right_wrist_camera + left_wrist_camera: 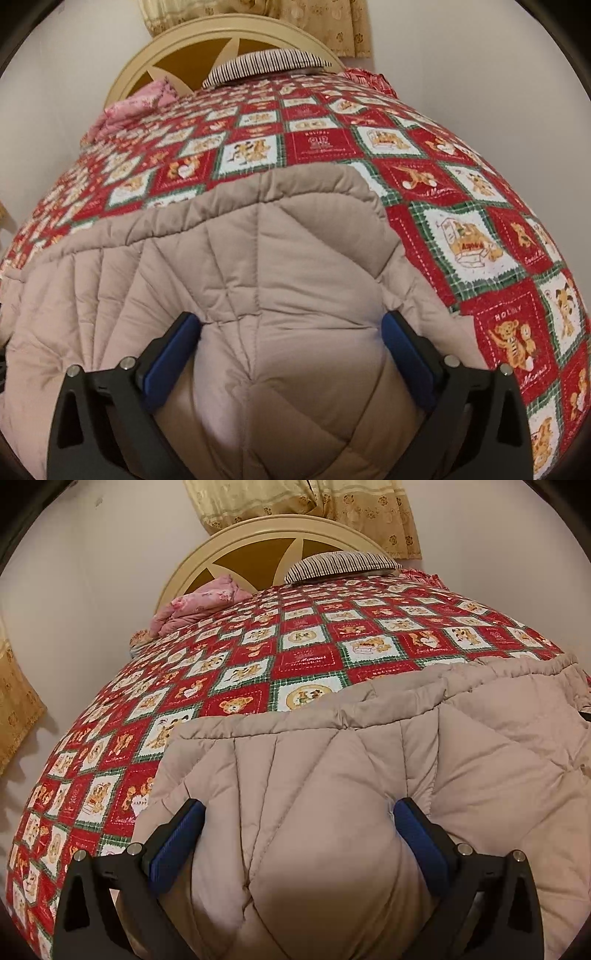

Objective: Fold large clothes

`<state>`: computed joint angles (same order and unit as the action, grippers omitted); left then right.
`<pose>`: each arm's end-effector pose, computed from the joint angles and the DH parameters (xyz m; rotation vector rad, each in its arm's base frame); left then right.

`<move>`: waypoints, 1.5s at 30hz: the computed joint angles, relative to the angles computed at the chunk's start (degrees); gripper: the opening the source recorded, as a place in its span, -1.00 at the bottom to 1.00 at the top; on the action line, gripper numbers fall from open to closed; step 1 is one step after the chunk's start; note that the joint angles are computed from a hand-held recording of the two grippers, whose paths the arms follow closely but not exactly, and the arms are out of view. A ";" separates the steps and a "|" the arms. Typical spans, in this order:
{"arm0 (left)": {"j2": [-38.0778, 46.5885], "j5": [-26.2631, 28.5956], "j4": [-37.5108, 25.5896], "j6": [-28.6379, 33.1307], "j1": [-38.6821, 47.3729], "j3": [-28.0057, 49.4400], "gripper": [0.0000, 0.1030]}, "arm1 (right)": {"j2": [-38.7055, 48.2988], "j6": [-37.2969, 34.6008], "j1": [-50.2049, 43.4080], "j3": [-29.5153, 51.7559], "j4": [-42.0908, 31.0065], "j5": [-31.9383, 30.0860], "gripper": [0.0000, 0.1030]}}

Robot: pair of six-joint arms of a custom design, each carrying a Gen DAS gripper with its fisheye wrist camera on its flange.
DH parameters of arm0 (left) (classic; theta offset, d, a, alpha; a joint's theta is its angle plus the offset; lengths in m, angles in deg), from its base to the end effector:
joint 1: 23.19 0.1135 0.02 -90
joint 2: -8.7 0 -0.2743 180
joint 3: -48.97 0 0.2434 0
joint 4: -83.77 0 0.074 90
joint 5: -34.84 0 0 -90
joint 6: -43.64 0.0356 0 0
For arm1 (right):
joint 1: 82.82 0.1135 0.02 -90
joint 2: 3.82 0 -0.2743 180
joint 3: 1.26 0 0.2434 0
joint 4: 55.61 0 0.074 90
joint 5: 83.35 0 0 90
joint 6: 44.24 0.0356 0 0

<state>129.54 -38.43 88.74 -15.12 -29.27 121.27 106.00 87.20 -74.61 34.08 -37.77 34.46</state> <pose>0.3968 -0.0526 0.0921 0.8695 2.1233 -0.1147 0.2361 0.0173 0.0489 0.8601 2.2575 -0.2382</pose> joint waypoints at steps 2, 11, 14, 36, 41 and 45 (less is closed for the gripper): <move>0.21 -0.07 -0.51 -0.13 0.00 0.44 0.98 | -3.82 1.63 1.12 1.06 -7.25 1.25 0.87; 0.28 0.76 -0.55 -0.59 0.41 0.57 0.99 | -12.90 11.17 28.63 3.61 -11.23 15.42 0.86; 0.14 1.32 -0.65 -0.80 0.63 0.57 0.99 | -2.18 8.58 27.36 8.01 -8.88 12.19 0.74; -10.54 28.71 -31.73 17.59 31.12 3.82 0.98 | 6.57 6.92 24.11 8.20 -1.07 8.48 0.88; -2.47 31.58 -52.25 30.35 39.06 11.59 0.98 | 6.54 7.02 24.64 8.49 -1.61 9.20 0.88; 0.54 31.29 -53.97 30.64 38.54 10.40 0.98 | 6.37 7.10 25.07 8.28 -1.45 9.50 0.88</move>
